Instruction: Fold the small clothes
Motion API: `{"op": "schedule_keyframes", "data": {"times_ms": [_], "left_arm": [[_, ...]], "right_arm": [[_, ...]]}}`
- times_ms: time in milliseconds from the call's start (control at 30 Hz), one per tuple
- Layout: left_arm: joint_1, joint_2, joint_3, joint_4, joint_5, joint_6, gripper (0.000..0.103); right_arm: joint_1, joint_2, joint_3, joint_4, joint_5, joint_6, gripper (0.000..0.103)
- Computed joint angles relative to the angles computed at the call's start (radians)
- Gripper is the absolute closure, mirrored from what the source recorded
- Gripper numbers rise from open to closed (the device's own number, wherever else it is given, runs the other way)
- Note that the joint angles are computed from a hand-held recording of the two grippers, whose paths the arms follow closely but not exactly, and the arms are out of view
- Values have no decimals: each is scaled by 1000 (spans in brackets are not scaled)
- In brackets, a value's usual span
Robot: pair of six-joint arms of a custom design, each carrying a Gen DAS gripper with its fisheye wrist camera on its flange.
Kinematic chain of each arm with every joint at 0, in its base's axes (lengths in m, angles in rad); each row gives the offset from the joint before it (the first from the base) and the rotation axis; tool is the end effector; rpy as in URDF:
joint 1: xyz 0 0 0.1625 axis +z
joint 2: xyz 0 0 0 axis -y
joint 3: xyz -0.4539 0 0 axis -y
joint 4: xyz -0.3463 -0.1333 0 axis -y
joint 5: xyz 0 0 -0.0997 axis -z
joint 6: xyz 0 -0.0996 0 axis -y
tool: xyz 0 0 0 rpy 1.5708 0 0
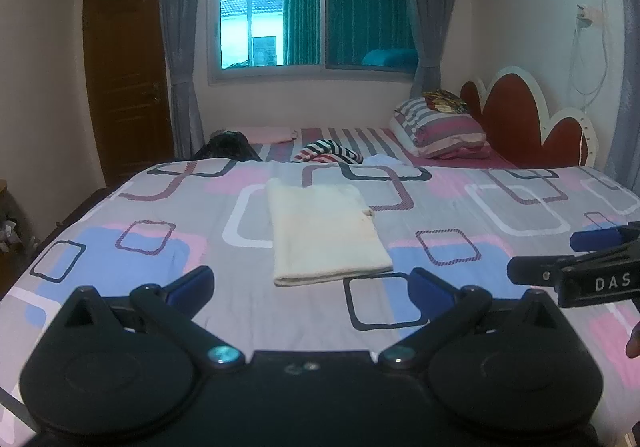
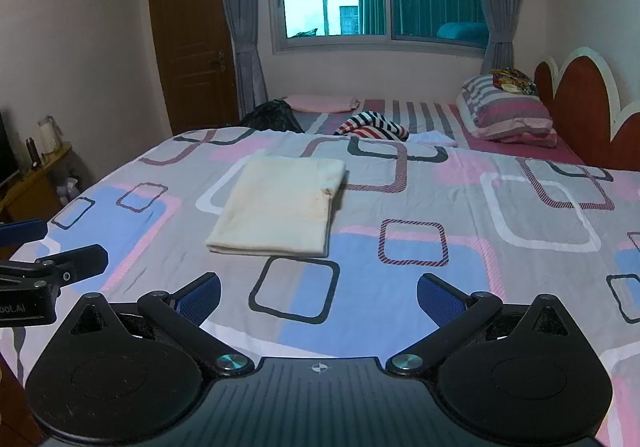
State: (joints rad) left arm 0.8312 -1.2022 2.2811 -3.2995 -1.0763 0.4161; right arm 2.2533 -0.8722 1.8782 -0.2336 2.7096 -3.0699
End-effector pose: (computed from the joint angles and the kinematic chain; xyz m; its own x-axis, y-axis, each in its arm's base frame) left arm -0.1763 -0.4612 0.2712 -0.5549 0.5864 -0.5902 0.8319 0.3839 -0.4007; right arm 0.3092 -0.3125 0.1170 -0.7648 0.2788 0.5808 -0.3864 0.5229 -0.7598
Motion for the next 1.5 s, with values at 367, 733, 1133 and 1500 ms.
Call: {"op": "schedule_keyframes", "data": {"times_ms": [367,733,1133,1500], "left_arm": [[5,2,-7,13,-9,12,0],[7,8,-8,8,-12,16,1],[11,19,-6,-22,-9,23,1],[23,20,0,-57,-31,37,1]], "right_arm": [[-6,0,3,-2,-8,11,0],[-7,-2,1,7,-10,10,0],[-4,-4,1,11,-10,-4,0],[-3,-19,9,-18,-11,-57,0]]}}
